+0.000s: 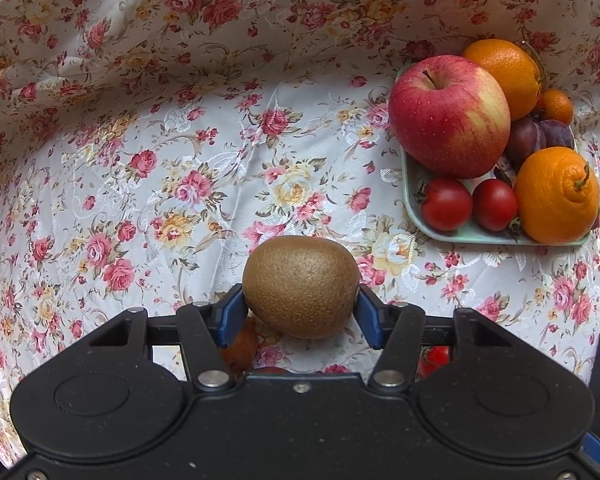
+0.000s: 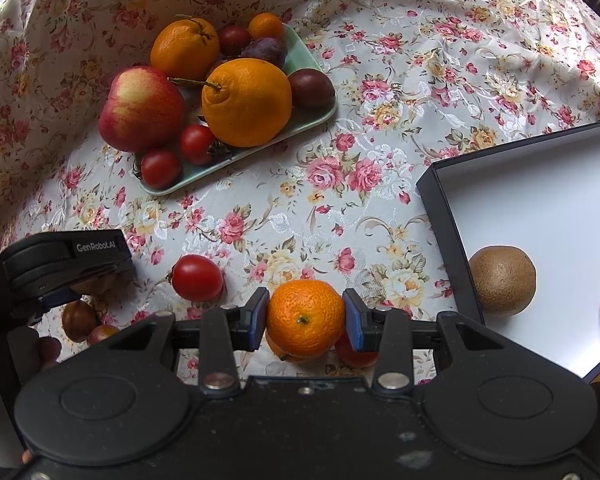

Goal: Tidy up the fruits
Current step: 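Lift the tangerine with the right tool while the left tool lifts the kiwi, then carry the tangerine with the right tool while the left tool carries the kiwi over the box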

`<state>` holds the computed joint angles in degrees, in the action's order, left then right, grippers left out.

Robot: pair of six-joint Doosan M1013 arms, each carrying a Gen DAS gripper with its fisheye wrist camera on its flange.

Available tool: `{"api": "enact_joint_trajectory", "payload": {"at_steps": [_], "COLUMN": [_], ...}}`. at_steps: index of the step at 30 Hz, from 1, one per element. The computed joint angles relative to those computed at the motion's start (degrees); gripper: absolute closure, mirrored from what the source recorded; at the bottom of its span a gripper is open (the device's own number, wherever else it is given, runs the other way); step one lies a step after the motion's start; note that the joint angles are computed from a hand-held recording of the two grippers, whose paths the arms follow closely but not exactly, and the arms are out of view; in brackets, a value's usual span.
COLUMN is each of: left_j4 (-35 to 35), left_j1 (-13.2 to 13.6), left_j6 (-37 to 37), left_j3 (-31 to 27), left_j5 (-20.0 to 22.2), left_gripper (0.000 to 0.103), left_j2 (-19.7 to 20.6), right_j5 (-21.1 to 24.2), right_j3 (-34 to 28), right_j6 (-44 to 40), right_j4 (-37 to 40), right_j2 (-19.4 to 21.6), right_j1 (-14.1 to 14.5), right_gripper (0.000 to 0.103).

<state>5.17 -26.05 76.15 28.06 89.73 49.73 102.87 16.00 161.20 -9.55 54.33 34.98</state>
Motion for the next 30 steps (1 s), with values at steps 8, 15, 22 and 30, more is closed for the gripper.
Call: {"api": "enact_joint_trajectory", "payload": {"at_steps": [8,15,22,30], "left_j4": [2.4,2.6,2.4,1.6], "left_j1": [-0.8,-1.5,-2.5,-4.4], "left_j6": [-0.6,-1.7,-1.5,0.4], "left_j3": [0.4,0.2,-0.2,-1.1], "left_j5": [-0.9,-2.1,-2.6,-2.9], "left_gripper": [0.042,0.042,0.042,0.042], "left_j2": [-1.4,-2.4,-2.7,-2.8], "right_j5": [-1.1,-2.6,-4.7,-7.4], "right_j3": [2.4,5.2,9.7,17.3], "right_j6": [1.5,2.5,3.8,7.5], "right_j4": [0.7,0.7,0.5,-0.3], "right_j2": [-1.4,-3.0,-5.5,-9.8], "right_j1": [-0.3,-0.4,-0.7,-1.5], "right_gripper": [0.062,0.062,0.062,0.062]}}
